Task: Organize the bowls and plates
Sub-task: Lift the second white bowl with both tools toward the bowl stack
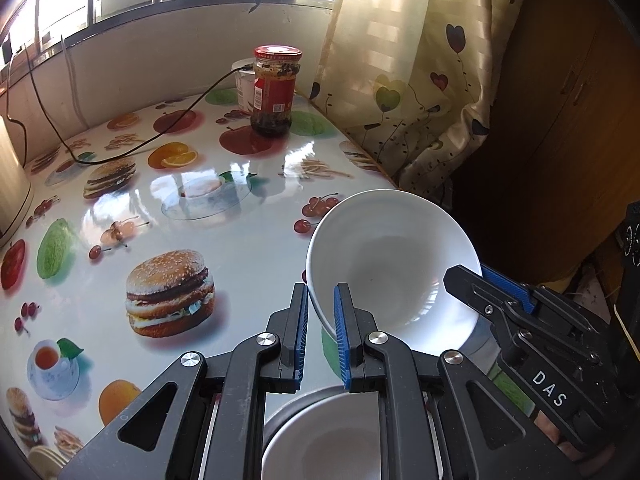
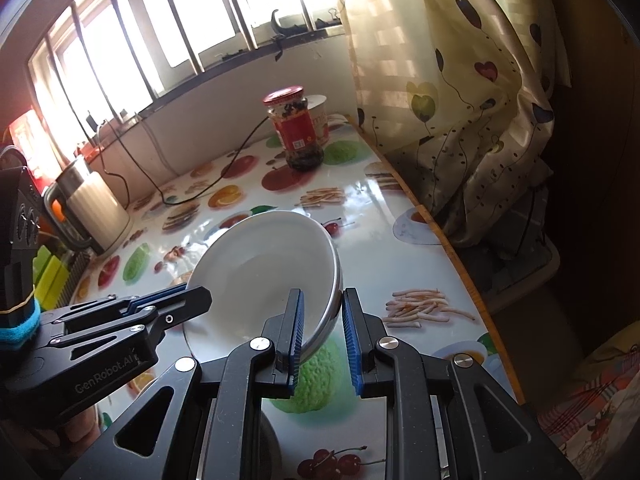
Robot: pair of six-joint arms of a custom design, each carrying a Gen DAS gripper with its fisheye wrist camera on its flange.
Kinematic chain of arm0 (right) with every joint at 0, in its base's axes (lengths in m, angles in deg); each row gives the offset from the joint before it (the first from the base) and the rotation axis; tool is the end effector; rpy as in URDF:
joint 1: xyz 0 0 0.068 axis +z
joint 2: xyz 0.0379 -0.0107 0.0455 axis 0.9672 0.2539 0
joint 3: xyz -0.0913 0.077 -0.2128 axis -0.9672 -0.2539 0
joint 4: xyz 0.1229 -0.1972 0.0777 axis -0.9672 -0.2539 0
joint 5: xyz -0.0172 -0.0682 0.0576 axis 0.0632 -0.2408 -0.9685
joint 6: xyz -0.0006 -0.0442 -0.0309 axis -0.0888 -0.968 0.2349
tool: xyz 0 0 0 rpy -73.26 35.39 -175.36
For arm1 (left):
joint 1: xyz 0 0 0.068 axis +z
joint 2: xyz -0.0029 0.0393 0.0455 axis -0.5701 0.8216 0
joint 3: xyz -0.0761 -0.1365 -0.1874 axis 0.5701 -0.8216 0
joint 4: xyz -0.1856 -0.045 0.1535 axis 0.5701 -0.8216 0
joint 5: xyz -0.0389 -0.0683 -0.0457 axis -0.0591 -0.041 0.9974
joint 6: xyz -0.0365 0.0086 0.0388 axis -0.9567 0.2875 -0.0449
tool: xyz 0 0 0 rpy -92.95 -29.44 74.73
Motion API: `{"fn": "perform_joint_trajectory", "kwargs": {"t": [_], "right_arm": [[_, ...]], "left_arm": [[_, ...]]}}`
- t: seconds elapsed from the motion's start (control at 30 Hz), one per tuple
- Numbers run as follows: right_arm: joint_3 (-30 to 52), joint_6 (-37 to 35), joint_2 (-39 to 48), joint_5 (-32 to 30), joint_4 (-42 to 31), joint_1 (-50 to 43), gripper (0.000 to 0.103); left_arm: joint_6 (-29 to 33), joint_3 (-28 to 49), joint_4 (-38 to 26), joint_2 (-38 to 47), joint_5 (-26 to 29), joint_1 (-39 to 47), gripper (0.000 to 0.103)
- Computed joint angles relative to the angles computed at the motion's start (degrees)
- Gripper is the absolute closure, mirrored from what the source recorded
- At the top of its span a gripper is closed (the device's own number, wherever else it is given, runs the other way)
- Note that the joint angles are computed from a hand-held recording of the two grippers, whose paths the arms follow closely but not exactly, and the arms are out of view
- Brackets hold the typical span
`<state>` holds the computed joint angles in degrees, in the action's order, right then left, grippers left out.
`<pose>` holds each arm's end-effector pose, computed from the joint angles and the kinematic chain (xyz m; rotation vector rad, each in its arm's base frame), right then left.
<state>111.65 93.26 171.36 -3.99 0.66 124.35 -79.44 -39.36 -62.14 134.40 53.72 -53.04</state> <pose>0.2303 0.2511 0.1100 -0.1569 2.3482 0.4216 0.2331 -0.0784 0.1255 0.0741 2.4972 -0.3012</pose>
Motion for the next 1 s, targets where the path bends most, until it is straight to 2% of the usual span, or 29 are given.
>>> {"fn": "perform_joint_trajectory", "kwargs": {"t": [0.43,1.0], "right_arm": [[-2.17,1.7,-5.82,3.78,-2.83,4.77,0.084],[-5.14,6.26,-12.33,10.58,-6.66,13.46,0.084]], "left_arm": [[-0.99,-5.32,-5.08,-12.65,-0.65,-0.12,0.089],[-3.43,-11.46,-16.78,-32.55,-2.2,-2.12,0.089]]}}
